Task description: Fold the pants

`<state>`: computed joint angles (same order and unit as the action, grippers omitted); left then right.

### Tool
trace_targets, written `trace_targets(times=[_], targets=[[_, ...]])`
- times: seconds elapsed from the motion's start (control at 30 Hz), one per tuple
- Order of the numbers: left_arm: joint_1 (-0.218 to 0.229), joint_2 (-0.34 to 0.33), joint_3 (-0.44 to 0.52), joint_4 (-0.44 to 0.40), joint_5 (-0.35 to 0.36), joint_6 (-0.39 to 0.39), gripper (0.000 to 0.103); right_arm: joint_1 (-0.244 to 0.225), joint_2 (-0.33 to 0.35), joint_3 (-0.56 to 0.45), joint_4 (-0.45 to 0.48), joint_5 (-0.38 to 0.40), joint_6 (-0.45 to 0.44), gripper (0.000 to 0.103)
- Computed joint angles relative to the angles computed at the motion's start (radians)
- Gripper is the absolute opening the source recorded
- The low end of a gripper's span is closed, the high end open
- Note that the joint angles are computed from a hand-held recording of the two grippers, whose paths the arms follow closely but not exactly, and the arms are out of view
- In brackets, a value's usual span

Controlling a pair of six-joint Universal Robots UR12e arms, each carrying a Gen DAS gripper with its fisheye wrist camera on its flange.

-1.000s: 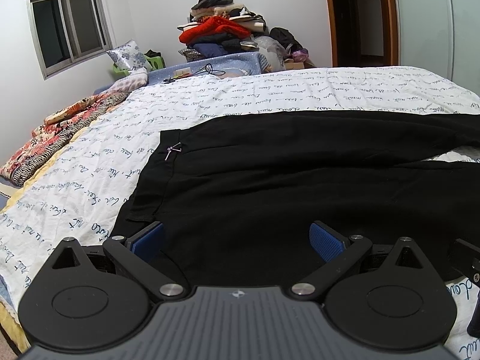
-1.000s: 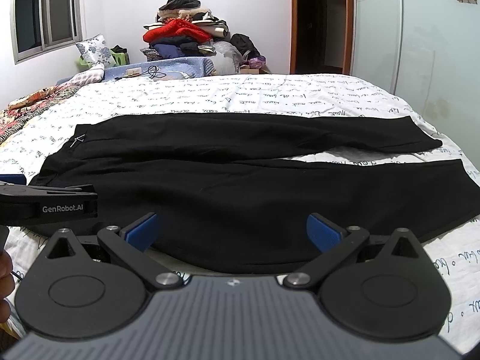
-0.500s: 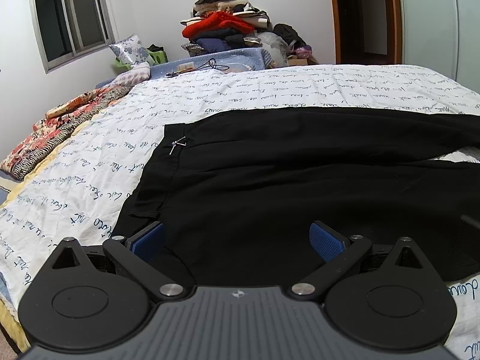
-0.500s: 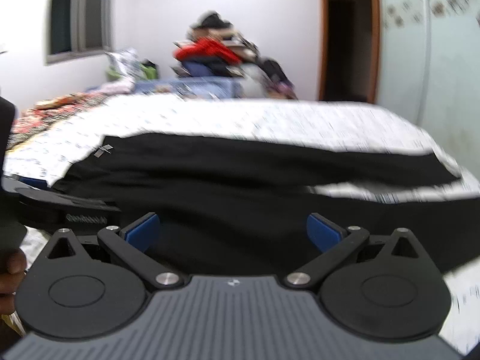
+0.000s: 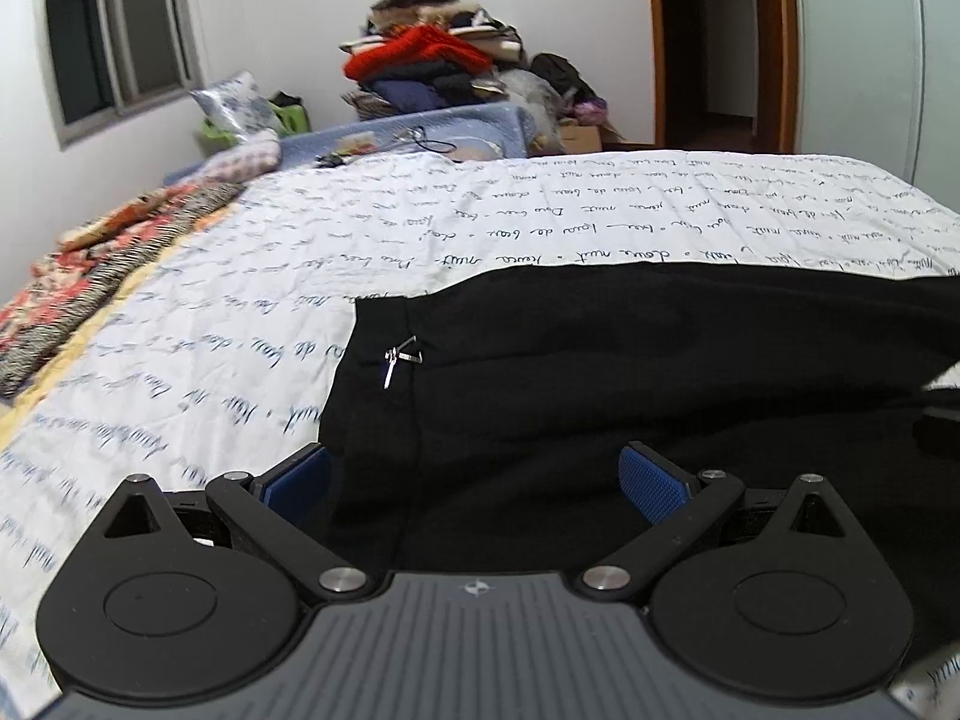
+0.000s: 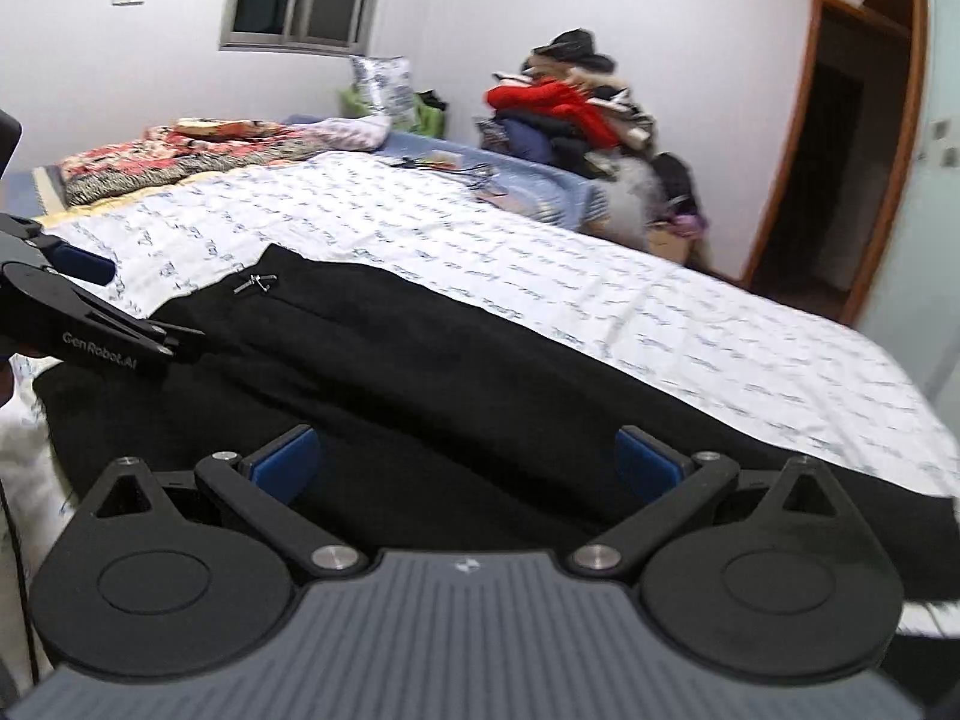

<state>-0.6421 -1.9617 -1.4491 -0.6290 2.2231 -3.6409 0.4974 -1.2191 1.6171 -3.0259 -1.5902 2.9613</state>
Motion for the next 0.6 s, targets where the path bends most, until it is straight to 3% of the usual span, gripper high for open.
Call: trace_targets(times=[0.1, 0.2, 0.37, 0.43, 0.6], targets=[[0.043, 0.001, -0.003, 0.034, -0.064, 0.041, 0.103, -0.026, 0.039, -0.055, 0.016, 0.075, -0.043, 0.103], [0.085, -0.007, -0.004, 0.083, -0.085, 0.084, 0.103, -0.05, 0.086, -0.138, 0.092, 0.149, -0.096, 0.103], [0.166, -0.018, 0.007, 0.079, -0.211, 0.112, 0.103, -0.106, 0.162, -0.257, 0.192, 0.348, -0.132, 0.103], [0.196, -0.026, 0.013, 0.072, -0.269, 0.132, 0.103, -0.114, 0.194, -0.3, 0.201, 0.366, -0.159, 0.103], [0.238, -0.049, 0.02, 0.085, -0.33, 0.235, 0.102, -0.134, 0.282, -0.433, 0.257, 0.378, -0.226, 0.103]])
